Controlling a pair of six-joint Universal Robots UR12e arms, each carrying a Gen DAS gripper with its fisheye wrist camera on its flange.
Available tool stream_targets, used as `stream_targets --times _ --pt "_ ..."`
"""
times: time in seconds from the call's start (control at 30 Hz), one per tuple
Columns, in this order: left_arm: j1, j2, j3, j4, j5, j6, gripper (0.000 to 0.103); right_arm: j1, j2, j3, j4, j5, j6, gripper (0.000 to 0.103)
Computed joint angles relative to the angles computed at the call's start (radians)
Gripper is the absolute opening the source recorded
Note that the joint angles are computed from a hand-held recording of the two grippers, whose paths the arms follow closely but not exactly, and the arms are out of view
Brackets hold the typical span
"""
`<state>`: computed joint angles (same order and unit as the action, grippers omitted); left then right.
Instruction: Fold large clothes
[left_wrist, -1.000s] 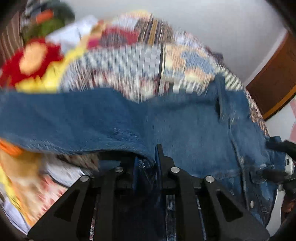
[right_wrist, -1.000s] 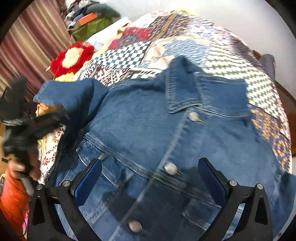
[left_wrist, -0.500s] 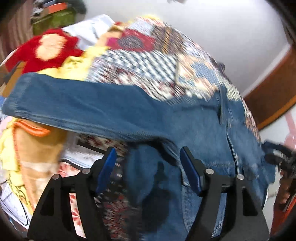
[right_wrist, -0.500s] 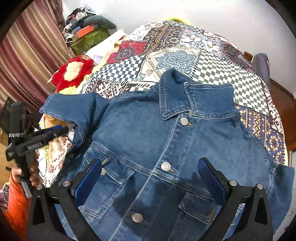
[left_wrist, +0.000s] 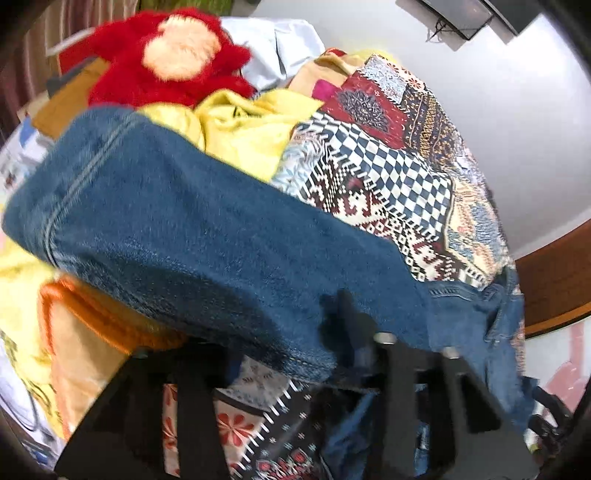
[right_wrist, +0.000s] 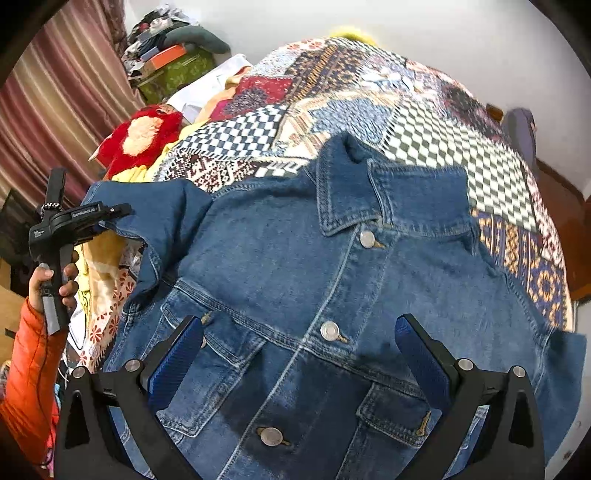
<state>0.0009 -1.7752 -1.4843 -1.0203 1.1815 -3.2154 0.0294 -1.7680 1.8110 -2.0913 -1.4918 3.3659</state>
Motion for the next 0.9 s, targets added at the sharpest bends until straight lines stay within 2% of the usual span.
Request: stream_targets --times 0.1,0.13,0.2,0.33,0.43,0.53,0.63,0.77,0.9 --pt "-0.021 0.007 -0.004 0.068 0.054 0.038 0.016 -0.021 -0.011 0.018 0.005 0.021 0.024 0.103" --pt "-0.039 0.012 -0.002 0.101 0.098 0.063 0.014 -0.027 -0.013 0.021 0.007 0.027 0.032 0.103" --pt "-0.055 0.02 -0.001 0.145 0.124 0.093 0.013 -0.044 -0.022 0.031 0.007 0.044 0.049 0.103" --pt "-0.082 0.04 0.011 0.215 0.04 0.133 0.01 -0.081 -0.051 0.054 -0.015 0.071 0.083 0.103" --pt "-0.123 0.049 0.03 0.235 -0.044 0.18 0.01 -0.098 -0.065 0.054 -0.013 0.061 0.087 0.103" --pt "-0.172 0.046 0.047 0.187 -0.116 0.252 0.01 -0.113 -0.089 0.059 -0.026 0.046 0.086 0.103" --pt "-0.228 0.041 0.047 0.115 -0.136 0.328 0.01 -0.125 -0.12 0.07 -0.048 0.017 0.088 0.103" --pt "-0.301 0.031 0.031 -0.03 -0.103 0.446 0.01 -0.148 -0.161 0.089 -0.036 -0.002 0.092 0.103" --pt "-0.354 0.039 -0.009 -0.098 -0.021 0.516 0.011 -0.172 -0.194 0.109 -0.009 -0.015 0.09 0.103"
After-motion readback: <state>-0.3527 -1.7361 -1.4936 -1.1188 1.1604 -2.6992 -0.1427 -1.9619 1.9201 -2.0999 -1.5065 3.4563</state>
